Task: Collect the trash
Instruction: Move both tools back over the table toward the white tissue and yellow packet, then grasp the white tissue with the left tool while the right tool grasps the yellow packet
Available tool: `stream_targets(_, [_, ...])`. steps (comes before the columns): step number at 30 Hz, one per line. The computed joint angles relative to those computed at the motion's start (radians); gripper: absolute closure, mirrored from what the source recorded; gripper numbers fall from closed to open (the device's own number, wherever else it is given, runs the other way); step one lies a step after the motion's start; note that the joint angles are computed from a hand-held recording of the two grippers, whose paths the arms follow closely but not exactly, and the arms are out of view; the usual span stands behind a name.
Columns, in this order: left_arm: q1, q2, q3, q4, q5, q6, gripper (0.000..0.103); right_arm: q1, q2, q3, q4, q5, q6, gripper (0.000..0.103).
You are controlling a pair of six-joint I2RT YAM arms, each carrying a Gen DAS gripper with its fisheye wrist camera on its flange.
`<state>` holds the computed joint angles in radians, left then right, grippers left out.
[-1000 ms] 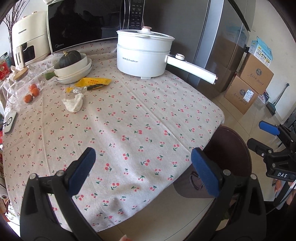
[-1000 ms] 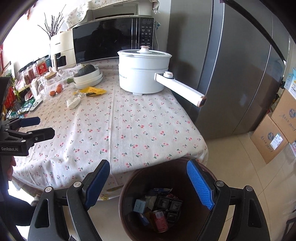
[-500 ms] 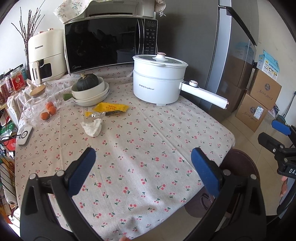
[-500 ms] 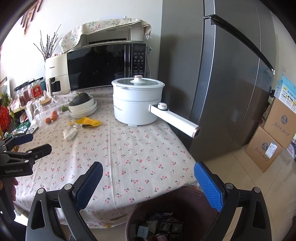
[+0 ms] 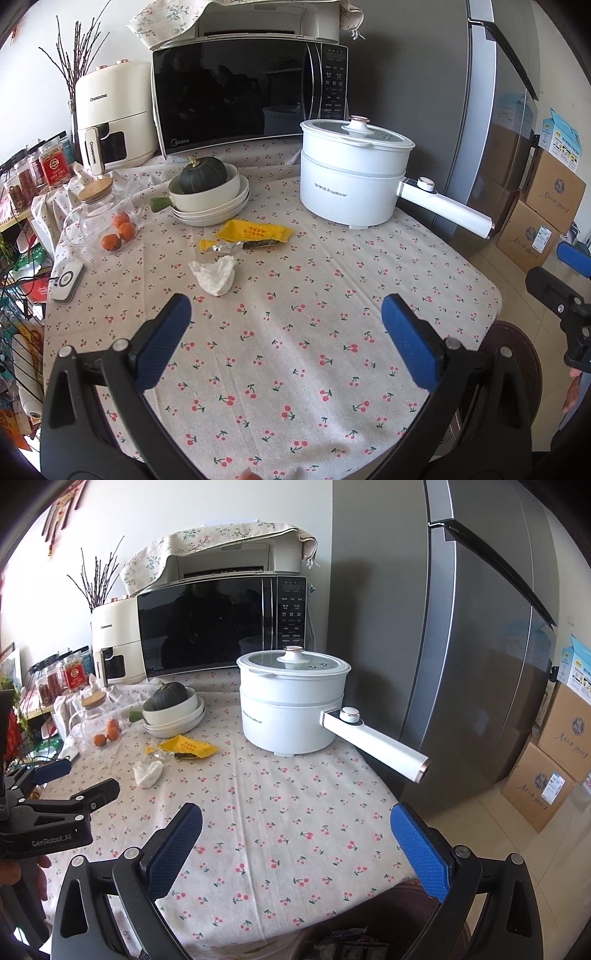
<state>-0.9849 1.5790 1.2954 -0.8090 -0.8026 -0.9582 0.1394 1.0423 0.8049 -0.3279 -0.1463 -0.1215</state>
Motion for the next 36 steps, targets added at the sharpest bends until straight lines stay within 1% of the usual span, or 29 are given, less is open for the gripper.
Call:
stream_targets(6, [0.048, -0.025, -0.029, -0.003, -0.011, 0.015, 0.001, 0.092, 0.078, 0.028, 0.059, 0.047, 0.075, 0.0])
stream_targets(11, [0.096, -0.063, -0.07, 0.001, 0.0, 0.032, 0.001, 0.167, 0.157, 0.049, 0.106, 0.087, 0.119, 0.0])
stream_targets(16, [0.202, -0.081, -0.115, 0.042, 0.058, 0.154, 0.001, 0.224, 0.283, 0.096, 0.156, 0.119, 0.124, 0.0])
stream_targets(19, [0.288, -0.081, -0.155, 0.104, 0.128, 0.233, 0.001, 0.238, 0.367, 0.138, 0.182, 0.113, 0.126, 0.0])
stream_targets(21, [0.348, -0.064, -0.174, 0.158, 0.197, 0.28, 0.001, 0.245, 0.435, 0.181, 0.191, 0.108, 0.121, 0.0])
stream_targets(26, [0.478, 0.034, -0.192, 0.3, 0.355, 0.373, 0.001, 0.245, 0.599, 0.294, 0.212, 0.086, 0.117, 0.0])
stream_targets(30, [0.553, 0.121, -0.193, 0.403, 0.439, 0.414, 0.002, 0.247, 0.753, 0.437, 0.161, 0.041, 0.083, 0.0])
stream_targets(33, [0.6, 0.153, -0.219, 0.491, 0.51, 0.427, 0.012, 0.278, 0.862, 0.559, 0.106, 0.045, -0.004, 0.0])
stream_targets(35, [0.631, 0.161, -0.247, 0.553, 0.585, 0.441, 0.031, 0.304, 0.937, 0.649, 0.065, 0.046, -0.064, 0.0])
stream_targets(36, [0.644, 0.168, -0.254, 0.571, 0.62, 0.448, 0.037, 0.315, 0.97, 0.69, 0.052, 0.045, -0.087, 0.0])
